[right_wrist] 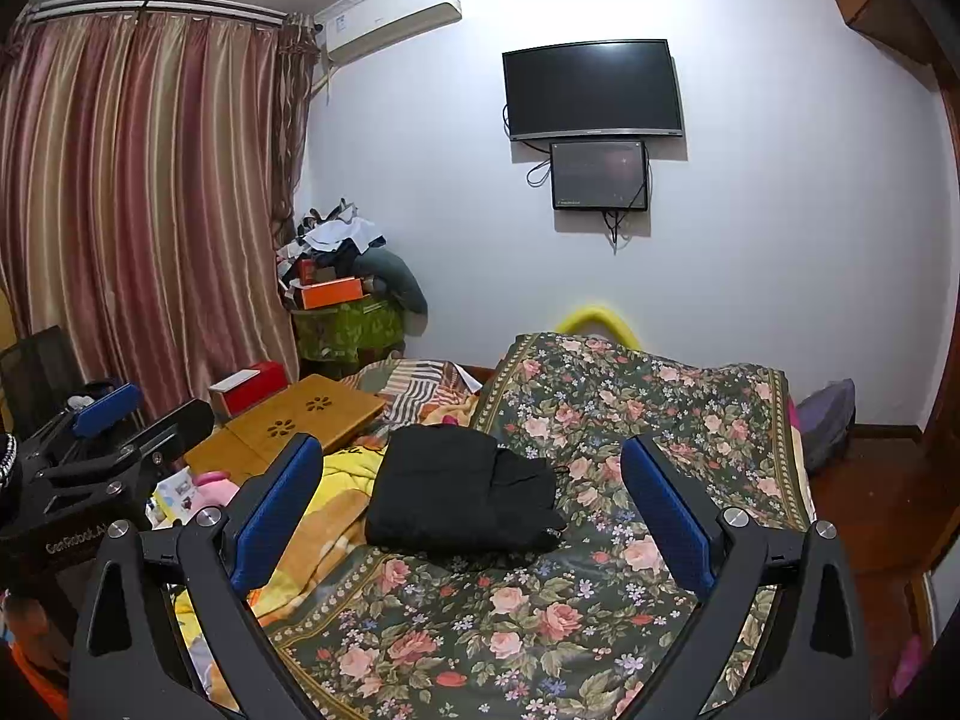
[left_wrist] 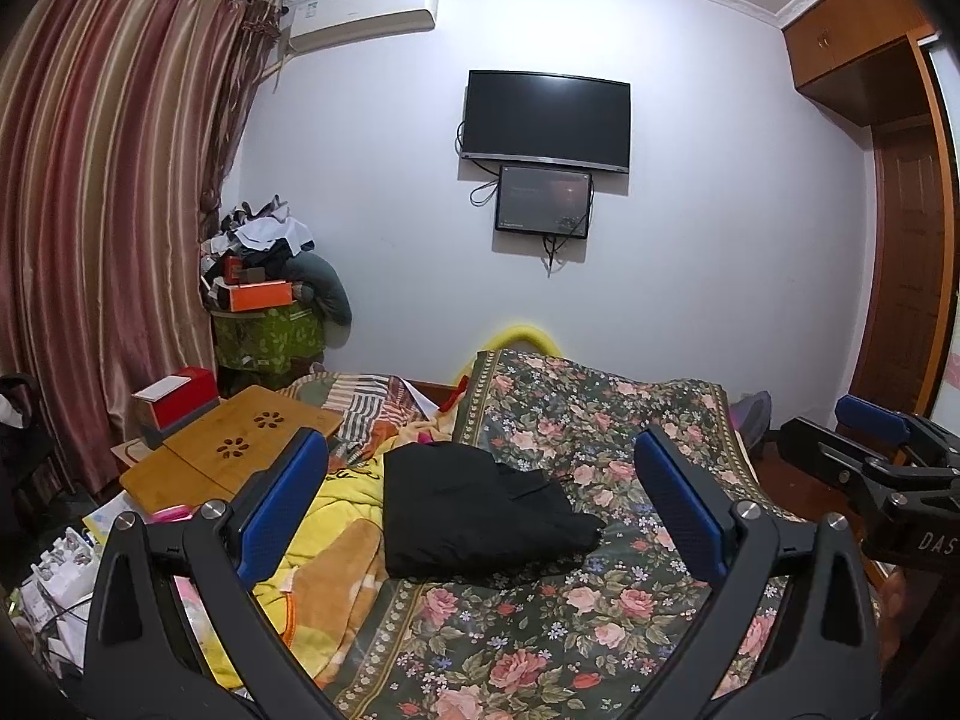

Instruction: Fold large clothes

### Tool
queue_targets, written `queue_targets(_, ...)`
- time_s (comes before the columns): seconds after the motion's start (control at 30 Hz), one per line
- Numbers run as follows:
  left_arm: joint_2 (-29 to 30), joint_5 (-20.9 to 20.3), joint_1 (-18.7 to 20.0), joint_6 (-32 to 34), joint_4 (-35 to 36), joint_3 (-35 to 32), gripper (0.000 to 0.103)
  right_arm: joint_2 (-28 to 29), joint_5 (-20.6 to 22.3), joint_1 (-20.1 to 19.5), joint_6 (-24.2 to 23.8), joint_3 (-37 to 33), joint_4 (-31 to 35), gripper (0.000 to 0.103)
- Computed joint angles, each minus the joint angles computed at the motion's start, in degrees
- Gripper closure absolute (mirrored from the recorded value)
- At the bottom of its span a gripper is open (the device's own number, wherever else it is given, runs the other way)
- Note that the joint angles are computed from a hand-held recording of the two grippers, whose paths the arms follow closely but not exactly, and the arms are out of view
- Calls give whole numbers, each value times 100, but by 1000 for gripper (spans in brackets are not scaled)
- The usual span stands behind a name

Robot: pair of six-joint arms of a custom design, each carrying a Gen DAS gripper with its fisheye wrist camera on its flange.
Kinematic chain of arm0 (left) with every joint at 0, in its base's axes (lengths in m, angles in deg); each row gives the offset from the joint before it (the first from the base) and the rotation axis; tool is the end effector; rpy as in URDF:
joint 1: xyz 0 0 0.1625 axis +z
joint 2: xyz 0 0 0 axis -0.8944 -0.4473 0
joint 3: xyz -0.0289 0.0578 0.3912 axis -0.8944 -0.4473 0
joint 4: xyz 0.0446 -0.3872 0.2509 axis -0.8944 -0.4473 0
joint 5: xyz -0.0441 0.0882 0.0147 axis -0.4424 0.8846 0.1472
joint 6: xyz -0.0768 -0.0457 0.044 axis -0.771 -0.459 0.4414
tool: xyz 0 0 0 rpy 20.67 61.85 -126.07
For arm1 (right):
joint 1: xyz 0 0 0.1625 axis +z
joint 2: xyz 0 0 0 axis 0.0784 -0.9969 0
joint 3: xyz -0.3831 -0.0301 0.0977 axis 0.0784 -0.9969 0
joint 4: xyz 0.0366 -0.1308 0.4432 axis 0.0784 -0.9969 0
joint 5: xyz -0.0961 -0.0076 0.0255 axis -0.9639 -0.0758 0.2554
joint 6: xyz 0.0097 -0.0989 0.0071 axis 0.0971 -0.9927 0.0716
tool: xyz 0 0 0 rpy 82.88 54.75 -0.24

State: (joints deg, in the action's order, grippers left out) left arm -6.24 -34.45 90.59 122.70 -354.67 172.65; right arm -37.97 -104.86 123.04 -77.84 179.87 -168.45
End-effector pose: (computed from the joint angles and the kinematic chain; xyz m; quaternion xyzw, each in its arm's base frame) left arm -0.1942 -0.3603 0.3850 0.0373 0.6576 -0.6331 0.4066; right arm 0.5033 -0.4664 0.1357 0.4765 -0.8012 0.3575 0.0569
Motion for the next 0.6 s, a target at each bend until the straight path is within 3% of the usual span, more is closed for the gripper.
queue_targets(0.3, 14, -16, 8, 92, -112, -28, 1, 11, -48, -32, -59, 26, -35, 4)
queue_targets(0.4, 80, 10, 33, -233, 159, -35, 1, 23, -51, -43, -45, 4, -8, 4)
queue_targets(0.6, 145, 39, 60, -263, 208, -80, 1, 44, -47, -72, -10, -30, 59, 4)
